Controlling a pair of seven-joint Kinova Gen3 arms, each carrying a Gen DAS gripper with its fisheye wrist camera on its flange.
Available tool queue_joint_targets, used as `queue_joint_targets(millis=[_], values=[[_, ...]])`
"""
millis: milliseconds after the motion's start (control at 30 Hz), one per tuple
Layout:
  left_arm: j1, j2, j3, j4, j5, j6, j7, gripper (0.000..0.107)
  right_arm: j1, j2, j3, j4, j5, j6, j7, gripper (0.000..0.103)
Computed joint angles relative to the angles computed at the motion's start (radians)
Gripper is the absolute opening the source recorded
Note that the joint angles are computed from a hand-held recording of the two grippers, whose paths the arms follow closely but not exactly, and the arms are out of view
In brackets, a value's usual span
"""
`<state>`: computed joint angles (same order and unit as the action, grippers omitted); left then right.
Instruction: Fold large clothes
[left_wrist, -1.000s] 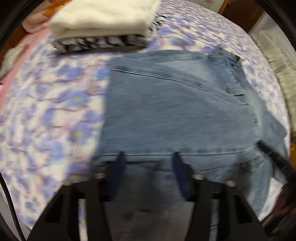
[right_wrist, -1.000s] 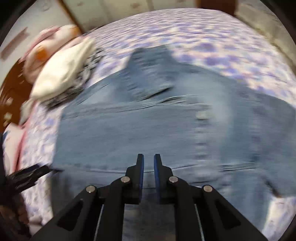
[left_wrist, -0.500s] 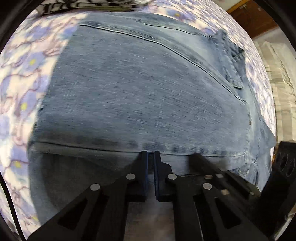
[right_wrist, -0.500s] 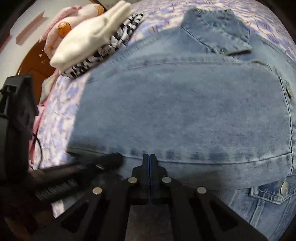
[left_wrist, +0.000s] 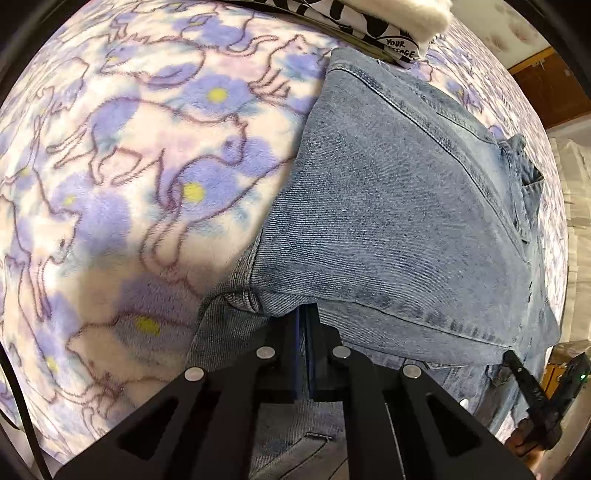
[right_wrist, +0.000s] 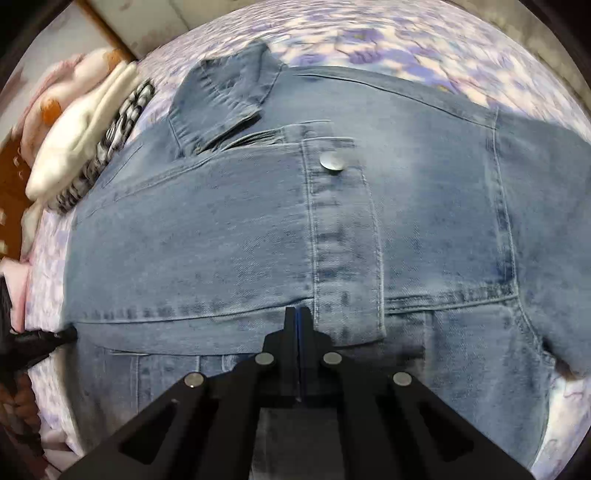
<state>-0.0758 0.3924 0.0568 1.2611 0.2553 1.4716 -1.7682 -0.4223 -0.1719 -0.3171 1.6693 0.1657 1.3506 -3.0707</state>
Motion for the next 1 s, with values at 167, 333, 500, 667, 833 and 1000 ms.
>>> queue_joint_targets(millis=[167,333,500,667,833,1000], values=[[0.071,-0.002,0.000,-0.030,-0.075,0.023,0.074,0.003,0.141,0.079,-0.145,-0.094,0.013,0.078,0.072,0.000],[0.110,-0.010,0.035,-0.114,-0.065,0.062,0.051,0.003,0.059,0.072,-0.039,-0.123,0.048,-0.073,0.074,0.000],[0.174,0.057,0.072,-0.202,-0.007,0.042,0.038,0.004,-0.036,0.162,0.096,-0.152,0.061,-0.277,0.141,0.000],[0.243,0.164,0.078,-0.296,-0.021,0.012,0.050,0.004,0.028,0.250,0.057,-0.116,0.033,-0.458,0.224,0.000],[0.231,0.232,0.078,-0.329,0.005,-0.017,0.082,0.004,0.060,0.268,0.034,-0.077,0.025,-0.499,0.262,0.000],[0.227,0.208,0.053,-0.276,-0.019,-0.147,0.121,0.003,0.056,0.234,0.050,-0.060,0.091,-0.435,0.205,0.000]])
